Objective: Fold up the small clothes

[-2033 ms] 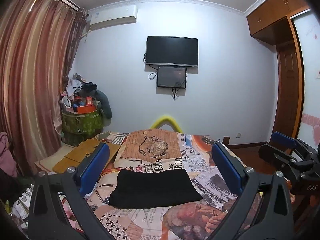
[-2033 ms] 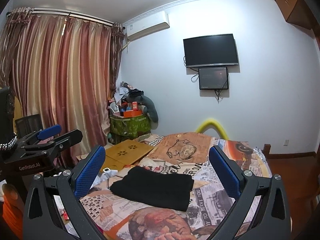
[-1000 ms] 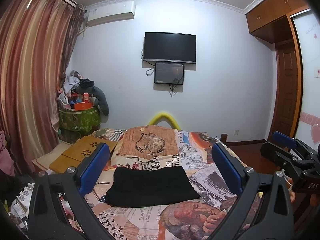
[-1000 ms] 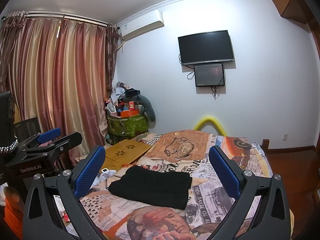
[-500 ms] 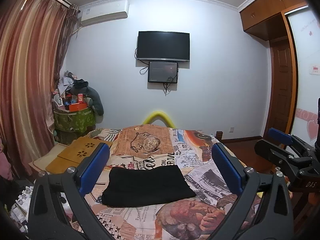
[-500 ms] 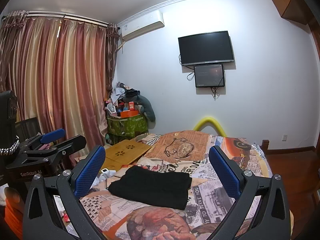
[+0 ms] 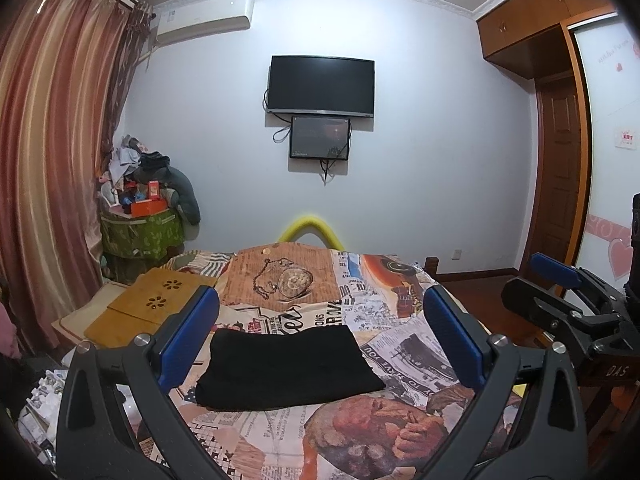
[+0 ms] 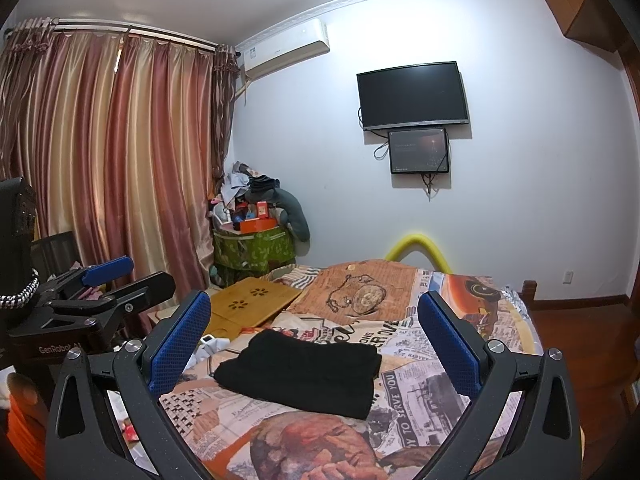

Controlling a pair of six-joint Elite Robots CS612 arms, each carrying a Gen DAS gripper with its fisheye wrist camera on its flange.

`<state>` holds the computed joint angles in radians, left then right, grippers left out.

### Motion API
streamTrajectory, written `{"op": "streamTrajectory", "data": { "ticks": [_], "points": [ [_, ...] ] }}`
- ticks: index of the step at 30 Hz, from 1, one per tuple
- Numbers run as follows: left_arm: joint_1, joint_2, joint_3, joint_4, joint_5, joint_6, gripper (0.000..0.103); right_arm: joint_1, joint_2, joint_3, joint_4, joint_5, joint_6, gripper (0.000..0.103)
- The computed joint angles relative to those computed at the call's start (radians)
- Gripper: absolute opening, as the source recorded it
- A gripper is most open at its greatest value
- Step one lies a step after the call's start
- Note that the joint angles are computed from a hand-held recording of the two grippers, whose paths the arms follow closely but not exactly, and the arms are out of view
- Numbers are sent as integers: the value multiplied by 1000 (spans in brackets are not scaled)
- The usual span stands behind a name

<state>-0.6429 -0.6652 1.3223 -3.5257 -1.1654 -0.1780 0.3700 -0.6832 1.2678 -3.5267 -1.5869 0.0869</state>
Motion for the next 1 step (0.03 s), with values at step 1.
{"op": "streamTrajectory", "data": {
  "ticks": [1],
  "points": [
    [1, 0, -1, 5, -3, -4, 103, 1, 0, -1, 3, -1, 0, 103]
  ]
}}
